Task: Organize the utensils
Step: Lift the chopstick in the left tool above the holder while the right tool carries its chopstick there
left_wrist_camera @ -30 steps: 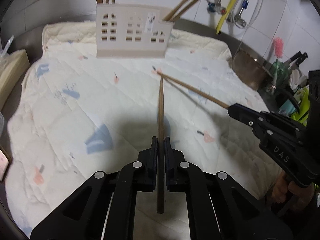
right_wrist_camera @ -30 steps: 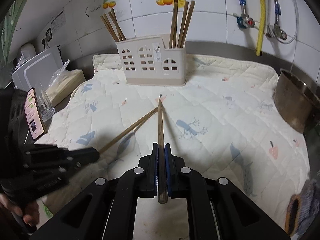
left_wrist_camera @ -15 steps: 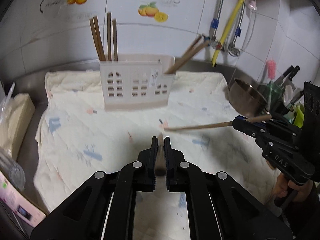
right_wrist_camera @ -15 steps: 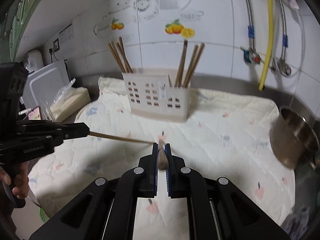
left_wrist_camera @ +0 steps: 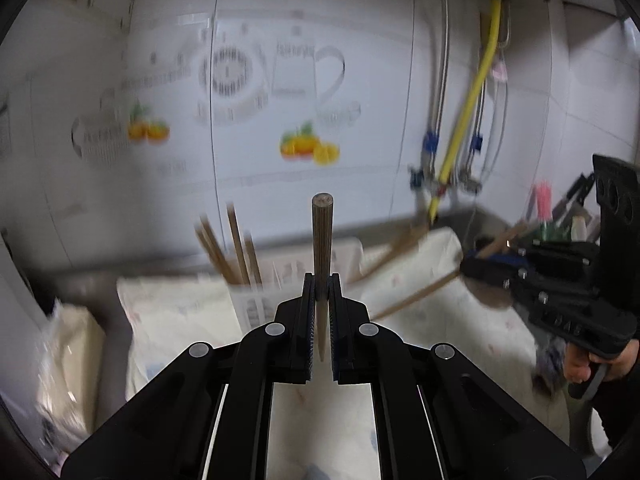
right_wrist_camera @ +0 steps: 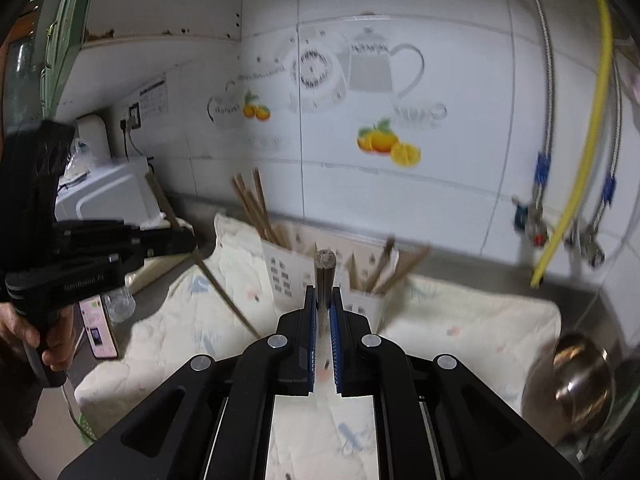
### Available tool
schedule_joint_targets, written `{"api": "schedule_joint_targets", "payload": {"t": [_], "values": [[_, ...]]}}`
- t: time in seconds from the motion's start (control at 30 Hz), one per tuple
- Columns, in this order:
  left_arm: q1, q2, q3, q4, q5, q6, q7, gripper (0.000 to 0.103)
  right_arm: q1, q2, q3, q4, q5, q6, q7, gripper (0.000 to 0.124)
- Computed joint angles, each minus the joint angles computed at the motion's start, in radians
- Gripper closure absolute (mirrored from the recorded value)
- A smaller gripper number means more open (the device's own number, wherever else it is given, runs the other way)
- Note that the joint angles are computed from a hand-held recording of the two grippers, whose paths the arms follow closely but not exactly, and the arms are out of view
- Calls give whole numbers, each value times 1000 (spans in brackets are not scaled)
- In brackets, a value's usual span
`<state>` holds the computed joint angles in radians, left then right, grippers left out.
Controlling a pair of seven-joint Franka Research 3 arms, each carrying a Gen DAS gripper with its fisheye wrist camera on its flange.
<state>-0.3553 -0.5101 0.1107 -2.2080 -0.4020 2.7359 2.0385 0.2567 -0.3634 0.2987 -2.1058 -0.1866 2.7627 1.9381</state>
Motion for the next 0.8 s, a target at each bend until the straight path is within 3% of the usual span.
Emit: {"api": "schedule_joint_targets", "payload": {"t": [0.17, 0.23, 0.33, 0.8], "values": [[47, 90, -38, 120, 45, 62, -50, 98, 12, 56, -18, 113, -2, -38, -53, 117], [47, 134, -32, 177, 34, 53, -64, 98, 10, 74, -19, 146, -19, -48, -51, 117], [96, 194, -65, 231, 73, 77, -111, 98, 8, 105, -24, 191, -50, -58, -44, 117], [220, 357, -141, 331, 63, -21, -143, 98, 57, 237, -93, 314, -116, -132, -12, 117]]}}
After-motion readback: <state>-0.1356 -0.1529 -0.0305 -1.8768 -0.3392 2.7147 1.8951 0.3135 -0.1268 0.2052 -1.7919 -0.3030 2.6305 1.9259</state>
